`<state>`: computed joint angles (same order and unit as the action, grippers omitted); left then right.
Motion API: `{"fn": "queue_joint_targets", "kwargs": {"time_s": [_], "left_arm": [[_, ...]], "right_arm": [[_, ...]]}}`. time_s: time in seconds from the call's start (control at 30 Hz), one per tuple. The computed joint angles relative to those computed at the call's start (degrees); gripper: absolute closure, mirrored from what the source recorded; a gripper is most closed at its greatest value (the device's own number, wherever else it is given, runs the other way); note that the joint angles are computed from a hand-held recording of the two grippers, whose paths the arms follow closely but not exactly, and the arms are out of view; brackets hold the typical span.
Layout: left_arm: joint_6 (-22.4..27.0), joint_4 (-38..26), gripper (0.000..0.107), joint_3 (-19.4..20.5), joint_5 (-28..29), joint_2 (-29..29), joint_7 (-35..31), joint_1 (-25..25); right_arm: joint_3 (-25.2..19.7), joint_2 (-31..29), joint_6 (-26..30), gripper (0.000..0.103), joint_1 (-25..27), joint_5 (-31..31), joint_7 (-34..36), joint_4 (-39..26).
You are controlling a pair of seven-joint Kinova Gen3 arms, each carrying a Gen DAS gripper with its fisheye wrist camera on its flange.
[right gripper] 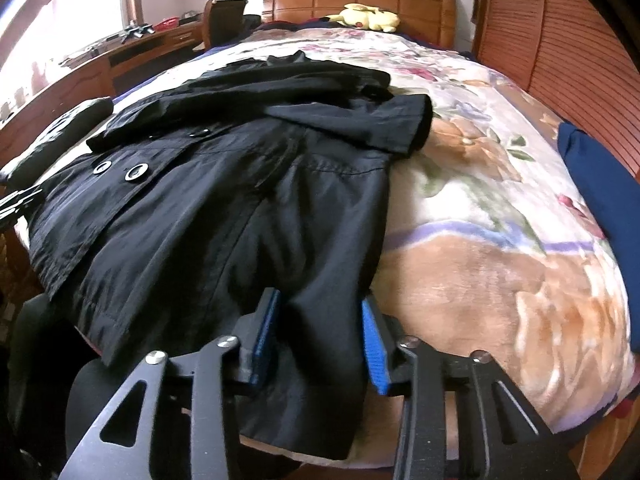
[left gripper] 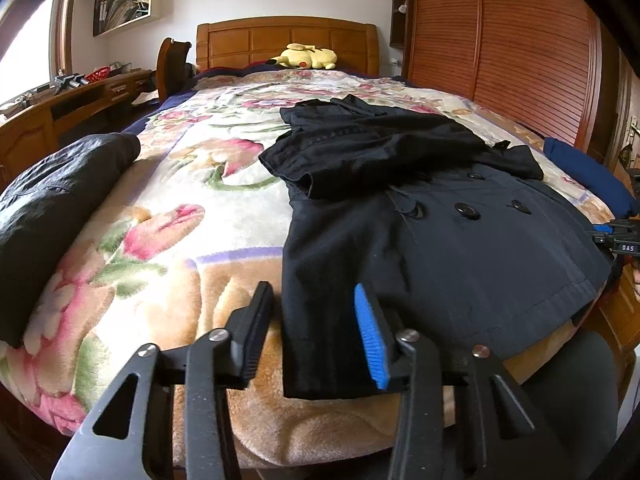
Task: Fold large clothes
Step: 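Grasp the coat hem with both grippers, then lift the hem with both grippers and fold it toward the collar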
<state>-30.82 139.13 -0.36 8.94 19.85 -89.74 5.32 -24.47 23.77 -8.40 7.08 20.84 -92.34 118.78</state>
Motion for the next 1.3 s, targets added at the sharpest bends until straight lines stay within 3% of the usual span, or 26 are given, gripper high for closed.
{"fn": "queue_joint_targets", "kwargs": {"time_s": [0.17, 0.27, 0.37, 0.43, 0.6, 0.97, 1.13, 1.3], "left_arm": [[-0.04, 0.37, 0.088, 0.5, -1.15, -0.4, 0.68, -0.92], [-0.52, 0.7, 0.097, 1.36, -2.93, -0.71, 1.71, -2.09], [-1.8, 1.12, 0.101, 0.33, -0.78, -1.59, 0.49, -0.01], [-4.13, 2.23, 0.102, 0.77, -1.35, -3.07, 0.89, -0.12], [-5.64, 3.15, 0.103, 1.43, -1.12, -7.6, 0.65, 0.21], [-4.89, 3.45, 0.103, 2.2, 0.37, -18.67, -0.66, -0.92], [-3.61, 4.29, 0.103, 3.11, 1.46, -25.56, -2.58, -2.2], [-0.76, 3.86, 0.103, 4.96, 3.79, -31.32, -6.22, -4.2]], "right_arm": [[3.29, -0.46, -1.53, 0.092, -3.37, -0.82, 1.29, 0.48], [4.77, -0.8, -3.4, 0.096, -4.69, -1.14, 1.23, 1.2], [6.08, -1.54, -7.34, 0.099, -5.56, -0.53, 0.83, 2.97], [8.61, -2.7, -10.28, 0.099, -7.66, -1.28, 1.1, 4.4], [8.4, -6.35, -16.52, 0.099, -5.14, 4.92, -5.69, 7.39], [13.54, -16.77, -22.87, 0.1, -5.42, 15.6, -17.23, 11.1], [17.83, -22.83, -26.51, 0.1, -6.21, 20.4, -21.62, 13.99], [22.32, -29.21, -26.67, 0.1, -8.61, 23.55, -23.58, 16.91]]}}
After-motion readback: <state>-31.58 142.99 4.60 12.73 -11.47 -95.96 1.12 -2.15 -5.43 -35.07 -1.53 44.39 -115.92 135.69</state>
